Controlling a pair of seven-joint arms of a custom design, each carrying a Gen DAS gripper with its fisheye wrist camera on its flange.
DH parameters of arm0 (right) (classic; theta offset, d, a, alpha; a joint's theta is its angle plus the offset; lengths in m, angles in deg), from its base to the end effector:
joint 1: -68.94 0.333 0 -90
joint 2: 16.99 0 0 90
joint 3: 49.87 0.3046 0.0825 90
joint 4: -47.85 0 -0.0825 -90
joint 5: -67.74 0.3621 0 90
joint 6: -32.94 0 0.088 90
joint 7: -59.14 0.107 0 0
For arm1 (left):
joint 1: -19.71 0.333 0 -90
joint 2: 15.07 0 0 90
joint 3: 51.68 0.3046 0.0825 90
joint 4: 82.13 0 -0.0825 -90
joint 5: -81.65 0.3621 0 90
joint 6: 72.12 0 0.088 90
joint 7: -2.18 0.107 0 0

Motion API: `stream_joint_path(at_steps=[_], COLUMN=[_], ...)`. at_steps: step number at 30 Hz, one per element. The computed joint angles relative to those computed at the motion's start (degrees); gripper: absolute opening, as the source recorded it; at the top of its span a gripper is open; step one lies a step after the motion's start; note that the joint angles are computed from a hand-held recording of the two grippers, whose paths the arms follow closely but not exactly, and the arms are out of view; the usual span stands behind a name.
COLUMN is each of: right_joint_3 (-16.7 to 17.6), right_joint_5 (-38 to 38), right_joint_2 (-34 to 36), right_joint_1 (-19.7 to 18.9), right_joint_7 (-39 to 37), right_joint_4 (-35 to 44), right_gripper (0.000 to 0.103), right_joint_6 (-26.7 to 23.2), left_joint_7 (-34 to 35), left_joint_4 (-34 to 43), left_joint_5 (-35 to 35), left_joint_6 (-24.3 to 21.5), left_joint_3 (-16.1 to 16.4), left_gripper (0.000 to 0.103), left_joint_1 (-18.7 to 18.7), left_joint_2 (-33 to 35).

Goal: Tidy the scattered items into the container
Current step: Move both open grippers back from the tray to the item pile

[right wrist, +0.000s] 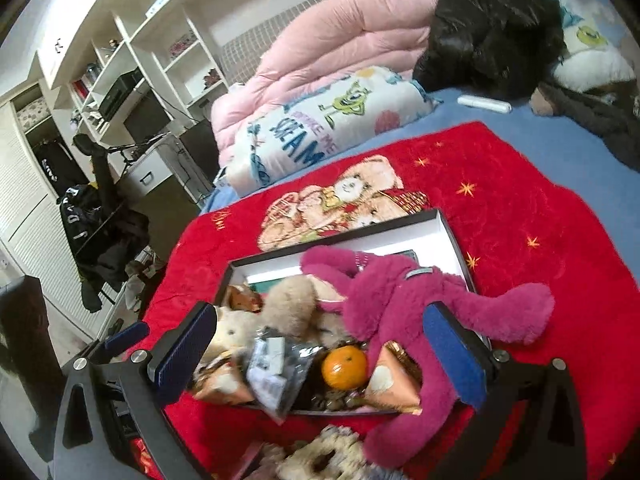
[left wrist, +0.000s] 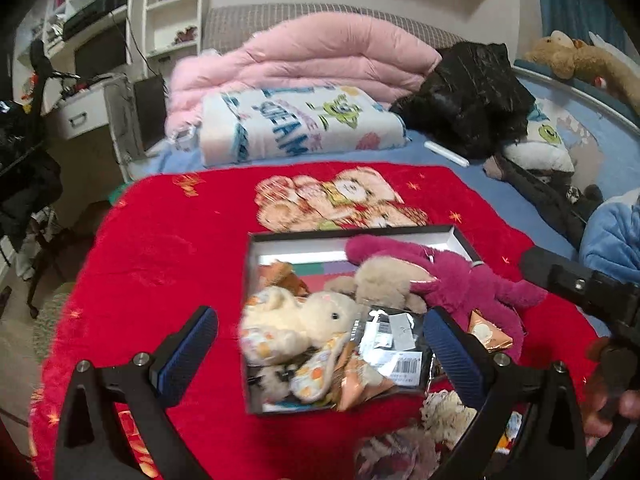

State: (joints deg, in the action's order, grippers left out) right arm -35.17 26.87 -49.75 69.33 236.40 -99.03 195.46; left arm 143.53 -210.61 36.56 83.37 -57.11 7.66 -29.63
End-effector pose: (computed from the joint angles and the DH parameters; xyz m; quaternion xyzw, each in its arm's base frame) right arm 0.3813 0.1502 0.5317 -0.3990 0.7930 -0.2560 0.3827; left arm 0.4839 -0.1296 0.5459 -0.4219 0.8026 -0.3865 0.1689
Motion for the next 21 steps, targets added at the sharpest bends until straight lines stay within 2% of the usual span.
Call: stream_joint_path(at_steps=[6,10,13,17,21], right_joint_3=[-0.25,1.10,2.52,5.97,8.56], right_joint_5=[3.93,5.04,5.01,3.88,3.28], right_joint_2=[-3.32,-5.81,-8.04,-12.04,-15.14], right_joint_1=[5.33,7.62,9.46,10.62,11.70], right_joint_7=[-5.46,-9.04,-11.24,-9.64,-4.82], right_joint_4=[4.54,7.99,9.11,7.60,3.90], right_gripper=[0.103,0.103,0.103,0.103,0.103], right_joint_6=[-7.54,-13.44,-17.12,-19.59,-19.60], left_joint_7=[-1.66,1.15,6.61,7.68,3.95], left_joint_4=[-0.40,-2.19,-7.56,-12.87,-14.39], left_joint_5=[3.45,3.94,3.82,3.36,3.40], left_joint_6=[-5.09,-9.45,-10.30,-11.68,-13.35], left_joint_3=[1.91,4.54,6.72,8.46,8.92], left_gripper=[0.103,0.103,0.103,0.103,0.103], left_joint_1=[1.98,1.85,1.08,1.90,4.07], left_joint_2=[-6.43,-13.05,-19.92,-25.51,-25.66])
